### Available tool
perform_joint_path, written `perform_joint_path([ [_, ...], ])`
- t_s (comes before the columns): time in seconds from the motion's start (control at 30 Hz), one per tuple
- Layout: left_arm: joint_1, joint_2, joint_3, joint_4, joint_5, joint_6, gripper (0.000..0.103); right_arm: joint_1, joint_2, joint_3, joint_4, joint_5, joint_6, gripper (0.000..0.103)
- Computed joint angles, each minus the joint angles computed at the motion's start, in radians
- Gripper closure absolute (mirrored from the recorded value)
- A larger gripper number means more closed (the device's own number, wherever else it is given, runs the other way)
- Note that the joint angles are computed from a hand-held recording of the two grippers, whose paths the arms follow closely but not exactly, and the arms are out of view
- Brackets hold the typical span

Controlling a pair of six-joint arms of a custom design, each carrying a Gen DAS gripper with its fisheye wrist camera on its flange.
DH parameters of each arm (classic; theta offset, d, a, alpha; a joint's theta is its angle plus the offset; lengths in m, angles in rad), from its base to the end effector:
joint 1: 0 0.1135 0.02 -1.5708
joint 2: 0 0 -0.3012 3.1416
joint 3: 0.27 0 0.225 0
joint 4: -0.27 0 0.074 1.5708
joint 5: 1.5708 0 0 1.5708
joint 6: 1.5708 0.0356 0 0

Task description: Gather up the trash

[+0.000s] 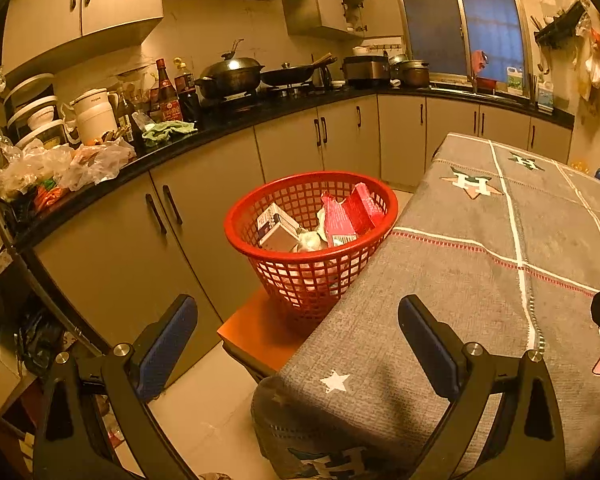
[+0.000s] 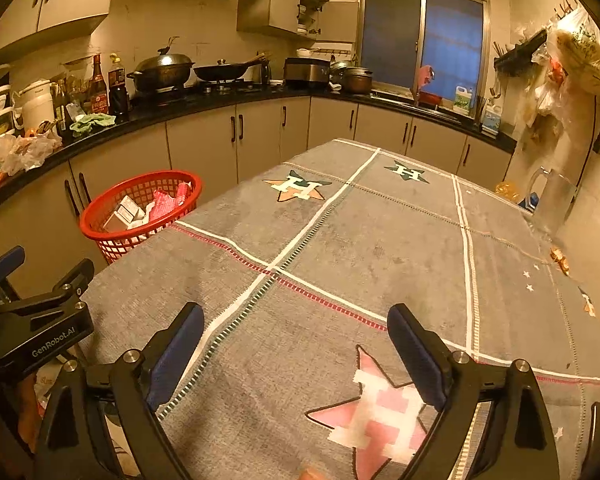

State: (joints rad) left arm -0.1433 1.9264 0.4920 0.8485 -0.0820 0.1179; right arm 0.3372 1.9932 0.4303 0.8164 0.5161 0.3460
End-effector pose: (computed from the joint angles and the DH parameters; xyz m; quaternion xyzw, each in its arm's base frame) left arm 0.3023 -0.0407 0.1286 0.0955 0.8755 0.0301 0.4728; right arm 0.2722 0.0768 0.1006 0.1061 0.8855 -0.0906 0.4433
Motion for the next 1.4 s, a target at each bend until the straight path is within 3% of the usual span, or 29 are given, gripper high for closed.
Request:
perform_joint_path([
  [1.4, 0.008, 0.011, 0.013, -0.020, 0.011, 0.006, 0.003, -0.017, 0.021, 0.022, -0.037, -0.028, 0.018, 0.006],
])
